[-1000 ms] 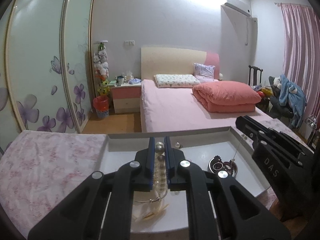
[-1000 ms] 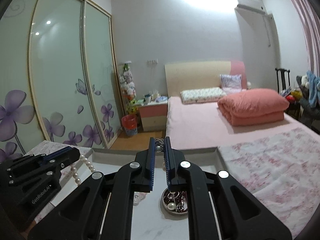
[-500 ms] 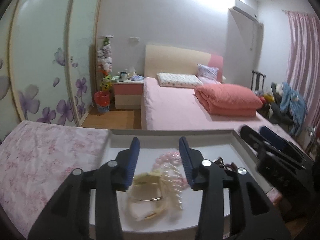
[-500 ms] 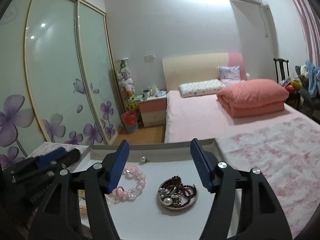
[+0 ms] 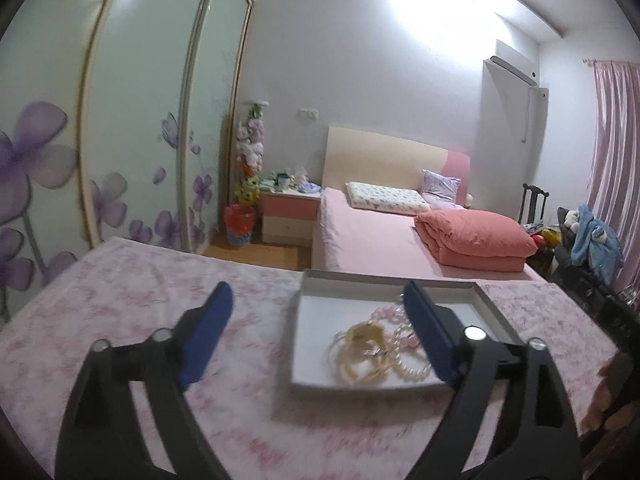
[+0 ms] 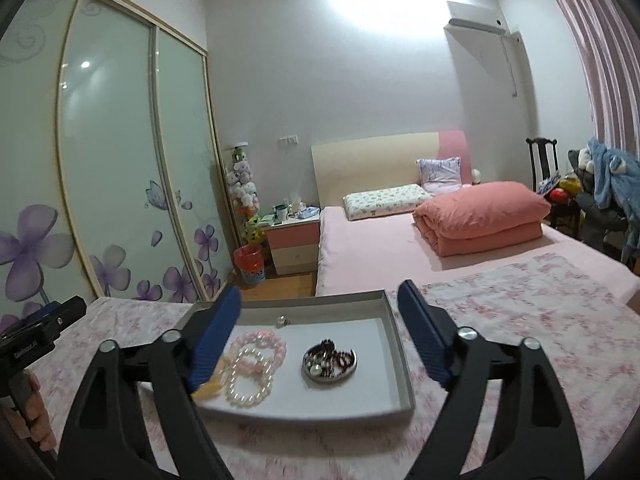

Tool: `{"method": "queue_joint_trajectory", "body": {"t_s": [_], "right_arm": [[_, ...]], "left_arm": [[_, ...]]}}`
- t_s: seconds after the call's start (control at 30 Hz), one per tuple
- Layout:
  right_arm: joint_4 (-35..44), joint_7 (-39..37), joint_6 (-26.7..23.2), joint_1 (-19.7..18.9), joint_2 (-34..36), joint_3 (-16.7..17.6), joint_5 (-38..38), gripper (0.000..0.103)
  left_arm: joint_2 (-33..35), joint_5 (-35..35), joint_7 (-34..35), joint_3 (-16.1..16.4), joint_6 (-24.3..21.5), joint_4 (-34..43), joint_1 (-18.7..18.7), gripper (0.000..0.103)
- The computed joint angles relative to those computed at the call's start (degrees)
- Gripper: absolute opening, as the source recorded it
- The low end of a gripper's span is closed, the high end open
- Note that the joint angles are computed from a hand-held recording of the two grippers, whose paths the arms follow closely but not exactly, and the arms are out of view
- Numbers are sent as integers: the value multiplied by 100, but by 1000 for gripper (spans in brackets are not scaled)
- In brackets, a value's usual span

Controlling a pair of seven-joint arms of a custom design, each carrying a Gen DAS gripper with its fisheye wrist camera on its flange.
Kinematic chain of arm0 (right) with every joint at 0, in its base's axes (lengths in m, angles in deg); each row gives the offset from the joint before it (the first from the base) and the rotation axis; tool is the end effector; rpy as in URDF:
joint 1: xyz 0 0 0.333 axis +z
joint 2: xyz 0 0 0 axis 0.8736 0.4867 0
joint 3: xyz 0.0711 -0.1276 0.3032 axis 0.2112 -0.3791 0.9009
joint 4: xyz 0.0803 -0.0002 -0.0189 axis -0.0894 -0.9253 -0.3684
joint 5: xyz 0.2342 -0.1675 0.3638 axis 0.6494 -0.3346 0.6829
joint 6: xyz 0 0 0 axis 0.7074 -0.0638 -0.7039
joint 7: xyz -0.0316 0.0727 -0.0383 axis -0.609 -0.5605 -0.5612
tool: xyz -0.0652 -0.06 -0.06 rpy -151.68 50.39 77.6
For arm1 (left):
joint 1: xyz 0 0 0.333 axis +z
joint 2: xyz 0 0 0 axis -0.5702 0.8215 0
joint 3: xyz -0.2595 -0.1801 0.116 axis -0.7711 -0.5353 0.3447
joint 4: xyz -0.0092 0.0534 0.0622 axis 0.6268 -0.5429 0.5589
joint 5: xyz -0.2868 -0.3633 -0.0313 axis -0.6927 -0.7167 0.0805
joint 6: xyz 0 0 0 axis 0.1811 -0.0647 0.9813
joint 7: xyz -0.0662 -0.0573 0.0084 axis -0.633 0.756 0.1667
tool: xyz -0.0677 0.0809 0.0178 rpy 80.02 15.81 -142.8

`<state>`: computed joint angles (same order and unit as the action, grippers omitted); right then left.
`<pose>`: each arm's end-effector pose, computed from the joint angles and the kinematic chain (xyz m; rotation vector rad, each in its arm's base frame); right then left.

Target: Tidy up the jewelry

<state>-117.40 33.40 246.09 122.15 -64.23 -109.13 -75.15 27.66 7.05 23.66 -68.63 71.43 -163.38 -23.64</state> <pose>0.5022 0.0342 0.5428 -1.4942 1.1411 -0.6584 0.4148 -0.2210 0.5526 -1.6971 1.1344 -0.8973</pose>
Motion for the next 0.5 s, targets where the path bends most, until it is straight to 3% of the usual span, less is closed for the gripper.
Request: {"method": "queue_joint_trajectory", "body": {"t_s": [0.17, 0.33, 0.5], "right_arm": [[-677, 56, -44, -925, -487, 765, 2, 101], [-1104, 108, -138, -1525, -755, 1298, 85, 101], [-1580, 16, 84, -2135, -987, 1757, -38, 101]], "left_arm": [[-791, -201, 194, -125, -611, -455, -526, 98], [-1133, -385, 294, -354, -1189, -603, -914, 99], [-1369, -414, 181, -544, -1603, -716, -1229, 99]]}}
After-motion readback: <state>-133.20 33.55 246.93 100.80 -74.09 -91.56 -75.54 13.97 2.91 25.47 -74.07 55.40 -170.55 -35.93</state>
